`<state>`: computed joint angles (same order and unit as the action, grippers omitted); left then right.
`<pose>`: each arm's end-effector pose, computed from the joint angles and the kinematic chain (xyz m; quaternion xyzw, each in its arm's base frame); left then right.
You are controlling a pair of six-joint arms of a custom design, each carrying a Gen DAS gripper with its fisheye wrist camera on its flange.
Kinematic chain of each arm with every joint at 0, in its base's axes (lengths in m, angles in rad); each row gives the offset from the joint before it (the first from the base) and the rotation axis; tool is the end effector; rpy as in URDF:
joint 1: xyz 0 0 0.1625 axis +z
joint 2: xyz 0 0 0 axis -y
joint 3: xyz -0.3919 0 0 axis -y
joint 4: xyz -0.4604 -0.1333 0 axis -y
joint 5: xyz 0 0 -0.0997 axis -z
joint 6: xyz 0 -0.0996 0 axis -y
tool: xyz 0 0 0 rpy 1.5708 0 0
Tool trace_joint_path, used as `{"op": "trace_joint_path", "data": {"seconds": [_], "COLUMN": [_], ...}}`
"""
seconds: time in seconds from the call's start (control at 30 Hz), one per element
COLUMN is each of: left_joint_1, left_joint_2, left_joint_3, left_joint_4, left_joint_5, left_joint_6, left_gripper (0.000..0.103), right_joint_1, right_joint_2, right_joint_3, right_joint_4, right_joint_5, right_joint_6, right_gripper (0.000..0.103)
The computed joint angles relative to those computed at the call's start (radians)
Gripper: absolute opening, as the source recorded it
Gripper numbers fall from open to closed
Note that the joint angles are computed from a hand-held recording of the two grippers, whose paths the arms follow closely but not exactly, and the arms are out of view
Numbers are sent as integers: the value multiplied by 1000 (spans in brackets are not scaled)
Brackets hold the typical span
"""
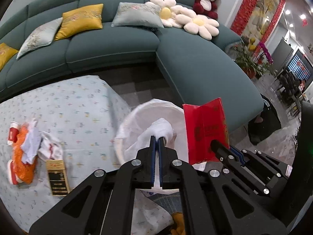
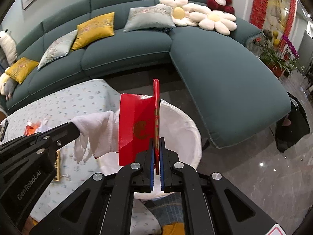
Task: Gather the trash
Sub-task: 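Carry the red card over the wastebasket and open the right gripper, then move the right gripper back to the gold cigarette box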
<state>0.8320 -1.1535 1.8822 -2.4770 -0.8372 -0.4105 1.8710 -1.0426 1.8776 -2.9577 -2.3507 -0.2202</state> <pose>-0.2653 -0.5882 0.1590 0.1206 0.9225 -0.2636 0.2549 0.2463 -0.5817 0.1517 0.1289 -0.8866 0.2664 0.3554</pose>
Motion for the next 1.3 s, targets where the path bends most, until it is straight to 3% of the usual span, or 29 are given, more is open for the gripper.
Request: {"op": "trace_joint_path", "data": {"seconds": [0.13, 0.23, 0.33, 0.4, 0.5, 0.67, 1.1, 1.3], "left_joint_1": [14, 21, 26, 23, 25, 22, 34, 44], "left_joint_2": [41, 53, 40, 33, 6, -54, -293, -412], "left_joint_3": [-24, -34, -32, -23, -12, 23, 163, 216], "left_joint_4": [-22, -31, -36, -53, -42, -24, 91, 183], "left_joint_5": [-33, -36, -27, 2, 32, 90, 229, 285], "left_joint_6": [20, 13, -10, -16, -30, -57, -195, -267], "left_gripper": [3, 11, 48, 56, 56, 61, 62, 68], "right_joint_1": [-22, -31, -33, -29, -16, 14, 127, 174], "right_joint_2": [2, 8, 16, 24, 34, 42, 122, 176], "right_joint_3": [-8, -15, -26, -33, -39, -50, -96, -124], "right_joint_4": [0, -6, -3, -22, -60, -66, -12, 27], "right_joint_5": [-3, -3, 5, 0, -7, -8, 11, 25], "right_joint_6": [2, 2, 1, -9, -26, -25, -12, 20], "right_gripper": [8, 10, 16, 34, 47, 57, 65, 70]}}
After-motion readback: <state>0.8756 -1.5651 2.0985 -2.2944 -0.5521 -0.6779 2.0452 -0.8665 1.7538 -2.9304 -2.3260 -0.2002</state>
